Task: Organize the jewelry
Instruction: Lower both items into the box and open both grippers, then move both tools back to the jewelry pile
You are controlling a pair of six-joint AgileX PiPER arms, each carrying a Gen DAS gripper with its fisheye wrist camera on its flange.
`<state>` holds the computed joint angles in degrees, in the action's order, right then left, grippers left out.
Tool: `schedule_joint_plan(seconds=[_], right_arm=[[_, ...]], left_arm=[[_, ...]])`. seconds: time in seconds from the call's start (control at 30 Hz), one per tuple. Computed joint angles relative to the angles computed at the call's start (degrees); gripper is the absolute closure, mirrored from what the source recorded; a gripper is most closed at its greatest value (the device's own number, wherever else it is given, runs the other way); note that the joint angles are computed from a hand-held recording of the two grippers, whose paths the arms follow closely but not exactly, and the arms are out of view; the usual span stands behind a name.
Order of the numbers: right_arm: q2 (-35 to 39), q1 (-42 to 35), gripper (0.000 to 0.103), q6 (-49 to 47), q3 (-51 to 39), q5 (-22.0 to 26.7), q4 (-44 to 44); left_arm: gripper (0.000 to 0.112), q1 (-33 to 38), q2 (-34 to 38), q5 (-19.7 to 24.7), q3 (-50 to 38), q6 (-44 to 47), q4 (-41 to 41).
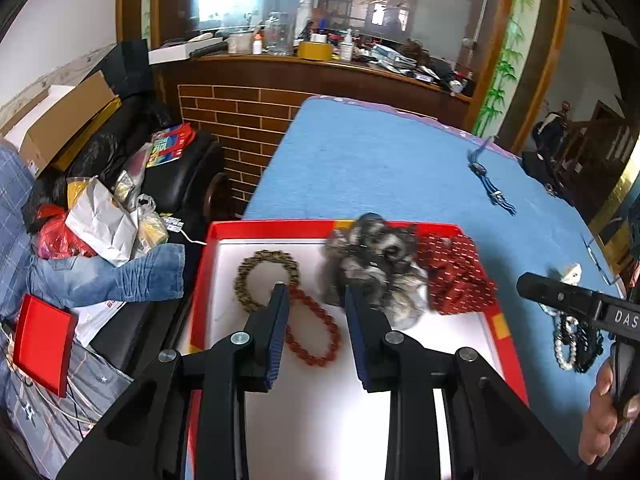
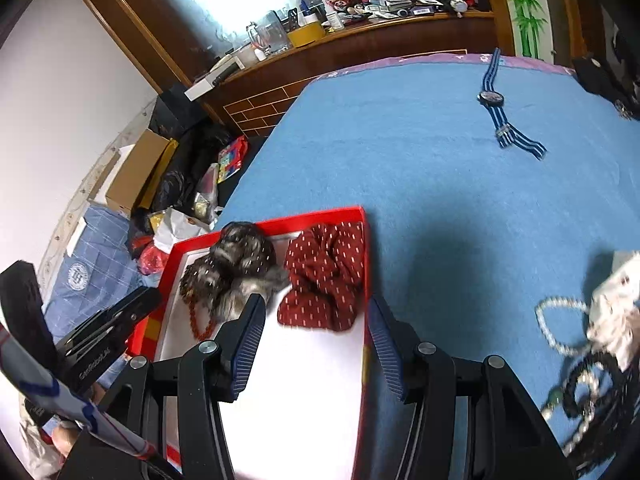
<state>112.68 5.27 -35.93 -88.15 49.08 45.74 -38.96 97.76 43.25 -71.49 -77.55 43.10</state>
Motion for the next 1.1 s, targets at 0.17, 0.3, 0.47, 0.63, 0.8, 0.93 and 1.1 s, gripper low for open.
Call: schedule_joint_plan(seconds=[0.17,0.3,0.47,0.63,0.8,0.93,1.1], right_arm=[[-3.88,-3.46,0.045,-5.3,5.35,1.35,3.01],[-6.82,-7.31,0.045,-9.43,8.64,2.91,5.2],[-8.97,-13.42,0.045,-13.79,10.74,5.22,6.22],[-8.66,-21.06,0.045,-16.8,10.46,7.78,7.03],[-6.98,-28.05,0.041,-18.15,8.27,10.29,6.41],[-6.21,-30.93,0.038,-18.59,6.48,9.31,3.74],[-3.95,-30.9,0.032,-18.59,3.79,6.06,-2.32]], left_arm=[[0.077,-4.25,2.04,2.71,-3.93,-0.06,0.16],[0.076,-7.45,4.49,4.4,-8.06,0.91,-0.34],[0.075,-11.36,9.18,7.02,-15.23,4.15,-1.59],[0.073,-13.99,14.47,9.16,-22.82,8.05,-3.71],[0.068,-16.52,21.3,11.16,-32.7,12.9,-6.57],[0.064,-18.18,26.77,12.73,-41.13,17.17,-9.26],[0.063,-19.19,33.23,15.82,-51.53,21.77,-12.27]])
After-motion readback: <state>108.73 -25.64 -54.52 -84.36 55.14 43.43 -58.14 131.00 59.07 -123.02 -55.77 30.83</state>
